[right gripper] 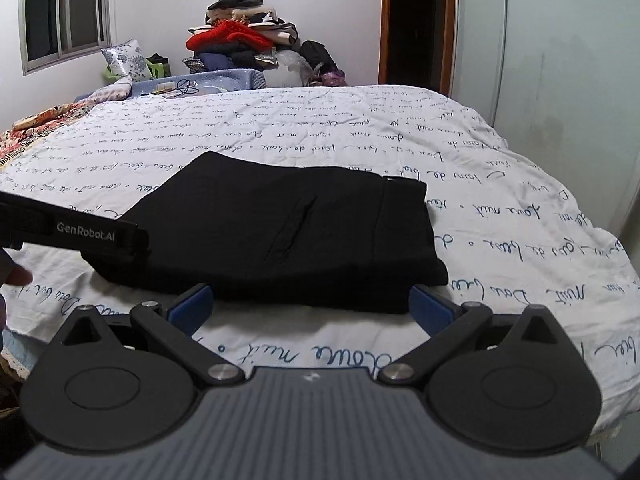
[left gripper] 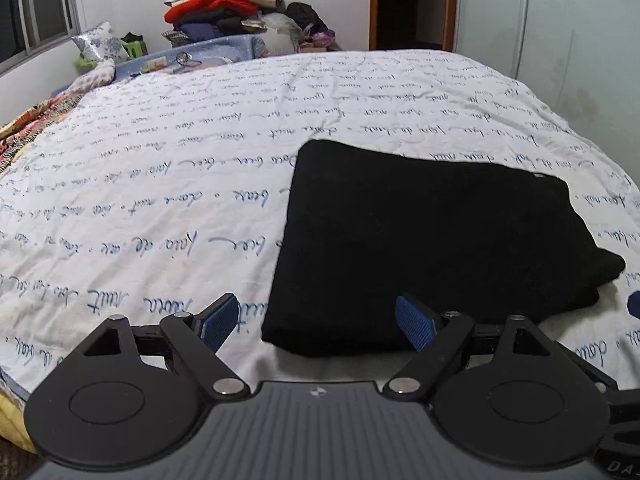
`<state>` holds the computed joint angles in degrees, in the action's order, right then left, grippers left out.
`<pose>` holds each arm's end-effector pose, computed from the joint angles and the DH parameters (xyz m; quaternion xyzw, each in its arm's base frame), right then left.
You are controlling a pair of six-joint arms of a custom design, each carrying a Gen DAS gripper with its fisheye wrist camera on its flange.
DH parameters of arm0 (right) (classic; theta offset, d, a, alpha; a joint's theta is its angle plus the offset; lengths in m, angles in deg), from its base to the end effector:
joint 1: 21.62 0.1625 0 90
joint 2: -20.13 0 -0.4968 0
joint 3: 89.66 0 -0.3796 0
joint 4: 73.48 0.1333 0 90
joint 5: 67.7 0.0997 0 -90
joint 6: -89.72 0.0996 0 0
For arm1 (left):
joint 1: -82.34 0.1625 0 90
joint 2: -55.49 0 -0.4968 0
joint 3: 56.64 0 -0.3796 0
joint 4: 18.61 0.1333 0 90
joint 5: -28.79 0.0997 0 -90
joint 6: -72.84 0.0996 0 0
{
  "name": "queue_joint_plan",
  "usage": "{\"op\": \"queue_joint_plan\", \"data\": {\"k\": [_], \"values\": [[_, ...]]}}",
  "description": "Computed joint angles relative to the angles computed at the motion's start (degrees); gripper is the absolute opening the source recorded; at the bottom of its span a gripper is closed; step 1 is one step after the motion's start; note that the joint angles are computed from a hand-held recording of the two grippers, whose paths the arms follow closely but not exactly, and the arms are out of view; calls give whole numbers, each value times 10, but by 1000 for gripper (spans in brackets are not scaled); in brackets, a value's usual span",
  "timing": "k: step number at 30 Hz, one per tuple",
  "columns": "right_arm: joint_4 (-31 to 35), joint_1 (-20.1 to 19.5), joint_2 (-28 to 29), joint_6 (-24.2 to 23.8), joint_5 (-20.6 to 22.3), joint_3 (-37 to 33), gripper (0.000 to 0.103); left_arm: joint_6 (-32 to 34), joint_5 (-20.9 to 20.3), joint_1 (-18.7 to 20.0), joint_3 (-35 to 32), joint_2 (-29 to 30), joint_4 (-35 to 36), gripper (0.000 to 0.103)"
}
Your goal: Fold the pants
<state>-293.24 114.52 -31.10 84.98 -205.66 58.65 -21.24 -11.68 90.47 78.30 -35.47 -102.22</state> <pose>0.3182 -0.2235 0.1708 0.2734 -0.8409 0.3783 0.2740 -0.2463 -0.2464 0.2776 0.0899 0.8360 -0.3652 0.3996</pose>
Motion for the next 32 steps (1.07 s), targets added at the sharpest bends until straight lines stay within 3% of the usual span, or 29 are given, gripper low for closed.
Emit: {"op": "queue_joint_plan", "data": {"k": [9,32], "values": [[32,-1,-11,9,5,-1,103,-4,-7,-2,0,0,-2,86],[27,0,-2,-11,7,-3,103,2,-22,-3,7,-19,-23,86]]}}
